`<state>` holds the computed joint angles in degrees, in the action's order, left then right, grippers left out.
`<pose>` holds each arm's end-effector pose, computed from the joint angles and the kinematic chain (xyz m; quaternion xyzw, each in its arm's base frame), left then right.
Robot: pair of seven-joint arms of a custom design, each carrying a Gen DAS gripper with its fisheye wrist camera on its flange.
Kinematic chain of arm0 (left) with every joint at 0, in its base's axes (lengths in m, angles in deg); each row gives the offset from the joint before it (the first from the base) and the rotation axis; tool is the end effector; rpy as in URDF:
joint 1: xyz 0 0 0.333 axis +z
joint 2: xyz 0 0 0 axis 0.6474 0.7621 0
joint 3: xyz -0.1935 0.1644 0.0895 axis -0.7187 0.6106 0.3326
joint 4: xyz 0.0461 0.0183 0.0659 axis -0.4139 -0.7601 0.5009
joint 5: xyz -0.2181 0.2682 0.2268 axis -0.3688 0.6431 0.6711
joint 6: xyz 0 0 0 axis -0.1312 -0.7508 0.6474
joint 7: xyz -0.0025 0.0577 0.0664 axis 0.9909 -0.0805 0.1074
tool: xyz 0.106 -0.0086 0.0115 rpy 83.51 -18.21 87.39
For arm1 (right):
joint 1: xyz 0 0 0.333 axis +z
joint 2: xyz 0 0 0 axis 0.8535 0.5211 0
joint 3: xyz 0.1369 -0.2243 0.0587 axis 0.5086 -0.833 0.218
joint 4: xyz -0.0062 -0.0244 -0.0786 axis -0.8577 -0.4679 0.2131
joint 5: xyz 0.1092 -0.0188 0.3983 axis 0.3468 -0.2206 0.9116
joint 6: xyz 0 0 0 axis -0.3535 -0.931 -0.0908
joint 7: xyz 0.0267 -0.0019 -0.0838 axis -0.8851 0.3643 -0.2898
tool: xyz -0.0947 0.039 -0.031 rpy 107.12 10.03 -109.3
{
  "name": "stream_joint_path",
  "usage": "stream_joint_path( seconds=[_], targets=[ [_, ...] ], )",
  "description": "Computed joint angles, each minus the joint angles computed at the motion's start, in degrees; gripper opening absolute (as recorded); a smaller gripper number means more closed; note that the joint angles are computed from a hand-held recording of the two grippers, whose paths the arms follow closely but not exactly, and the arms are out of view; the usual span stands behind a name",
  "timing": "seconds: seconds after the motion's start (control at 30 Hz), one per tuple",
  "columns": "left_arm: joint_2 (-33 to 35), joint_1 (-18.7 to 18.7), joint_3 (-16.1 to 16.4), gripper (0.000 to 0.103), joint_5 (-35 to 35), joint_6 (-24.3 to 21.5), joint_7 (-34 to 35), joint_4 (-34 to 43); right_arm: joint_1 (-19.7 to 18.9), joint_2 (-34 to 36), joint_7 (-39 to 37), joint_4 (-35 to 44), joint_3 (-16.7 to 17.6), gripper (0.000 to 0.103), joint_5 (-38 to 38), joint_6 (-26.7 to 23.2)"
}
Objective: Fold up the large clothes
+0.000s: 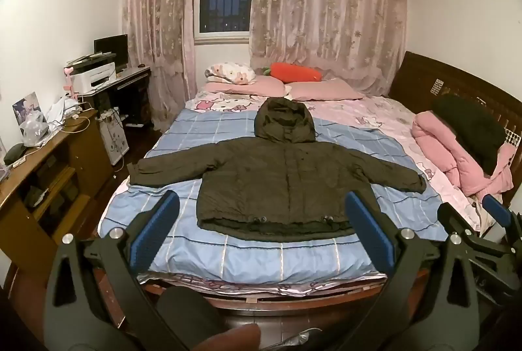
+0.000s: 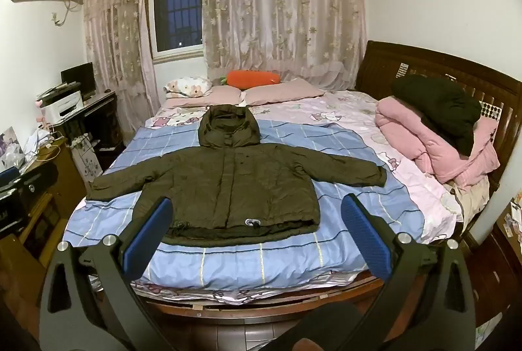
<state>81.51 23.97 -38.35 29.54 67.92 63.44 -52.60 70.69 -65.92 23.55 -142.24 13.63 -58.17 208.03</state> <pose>0.6300 -0.2489 0.6433 -0.6733 0.5369 -0.3267 0.3893 0.6631 0.1640 0.6316 -0.6313 0.5819 -0.3291 0.3931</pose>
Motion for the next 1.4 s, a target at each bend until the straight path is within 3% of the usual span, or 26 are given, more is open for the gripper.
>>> stream_joint_path(
  seconds=[1.4],
  targets=[
    [-0.42, 0.21, -0.12, 0.101, 0.44, -0.47, -0.10, -0.05, -0.02, -0.24, 0.21, -0.39, -0.01, 0.102, -0.04, 0.11]
  ],
)
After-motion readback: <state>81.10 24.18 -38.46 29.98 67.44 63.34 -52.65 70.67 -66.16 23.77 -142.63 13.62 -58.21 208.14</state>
